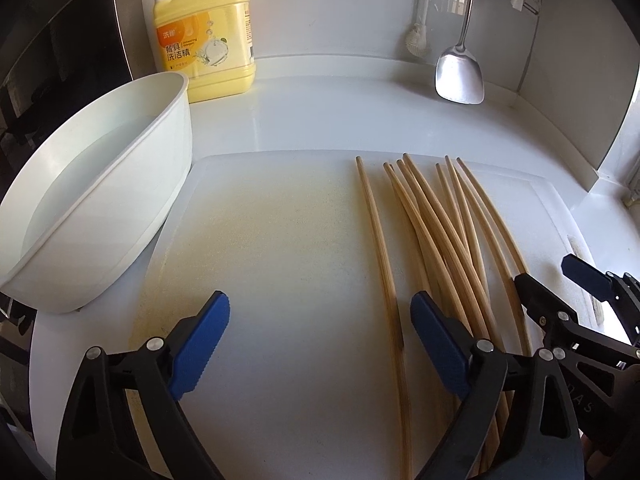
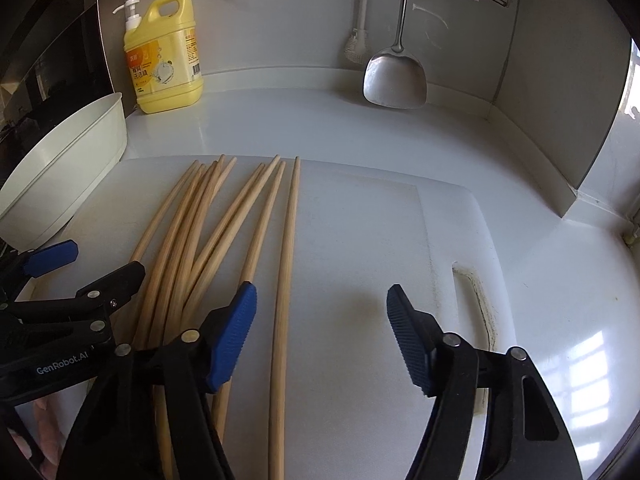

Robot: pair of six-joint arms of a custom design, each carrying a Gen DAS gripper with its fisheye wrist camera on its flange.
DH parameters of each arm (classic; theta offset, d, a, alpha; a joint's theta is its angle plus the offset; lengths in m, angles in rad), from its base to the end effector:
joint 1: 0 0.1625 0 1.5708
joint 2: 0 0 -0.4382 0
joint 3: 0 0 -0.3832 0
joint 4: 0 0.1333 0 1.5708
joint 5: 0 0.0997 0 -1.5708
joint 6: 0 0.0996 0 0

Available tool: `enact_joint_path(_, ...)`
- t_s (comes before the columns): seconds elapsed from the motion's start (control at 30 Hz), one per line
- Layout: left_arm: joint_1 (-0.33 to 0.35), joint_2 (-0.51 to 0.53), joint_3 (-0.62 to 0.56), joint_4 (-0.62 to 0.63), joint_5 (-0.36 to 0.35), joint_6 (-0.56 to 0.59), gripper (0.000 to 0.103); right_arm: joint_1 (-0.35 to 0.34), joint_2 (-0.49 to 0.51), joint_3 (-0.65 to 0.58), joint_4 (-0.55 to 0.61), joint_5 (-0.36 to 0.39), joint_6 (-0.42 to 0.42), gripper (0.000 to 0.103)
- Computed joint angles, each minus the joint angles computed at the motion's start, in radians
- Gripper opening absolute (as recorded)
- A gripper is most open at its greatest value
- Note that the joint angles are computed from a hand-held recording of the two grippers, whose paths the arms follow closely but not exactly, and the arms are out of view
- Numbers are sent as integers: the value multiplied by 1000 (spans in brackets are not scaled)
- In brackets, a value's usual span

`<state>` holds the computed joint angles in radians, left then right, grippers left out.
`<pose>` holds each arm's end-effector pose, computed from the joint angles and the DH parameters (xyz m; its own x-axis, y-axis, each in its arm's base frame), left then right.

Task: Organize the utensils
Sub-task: 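Close the left tool on one chopstick while the right tool grasps another chopstick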

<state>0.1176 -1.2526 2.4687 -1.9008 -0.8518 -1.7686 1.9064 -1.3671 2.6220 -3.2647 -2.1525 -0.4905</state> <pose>-0.2499 -0.2298 0.0947 -0.6980 -0.2314 -0.6776 0.2868 0.7768 -0.5606 0.1840 -0.2888 0.1945 -0.6233 -0.4508 0.6389 -0.6708 0.7282 -0.1406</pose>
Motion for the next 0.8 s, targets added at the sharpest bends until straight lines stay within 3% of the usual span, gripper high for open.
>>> enact_joint_path(0.17, 8, 6, -13, -14, 4, 33, 66, -9, -16, -12, 52, 33, 10, 53)
enact_joint_path(0.4, 15, 25, -24, -81, 4, 112, 12, 7, -14, -10, 61, 51, -29, 25)
enact_joint_path(0.5, 7, 30, -21, -87, 5, 113, 9, 13, -7, -13, 63, 53, -44, 7)
enact_joint_path(0.8, 1, -39, 33, -183, -21, 114, 7, -14, -56, -23, 137, 88, -10, 6)
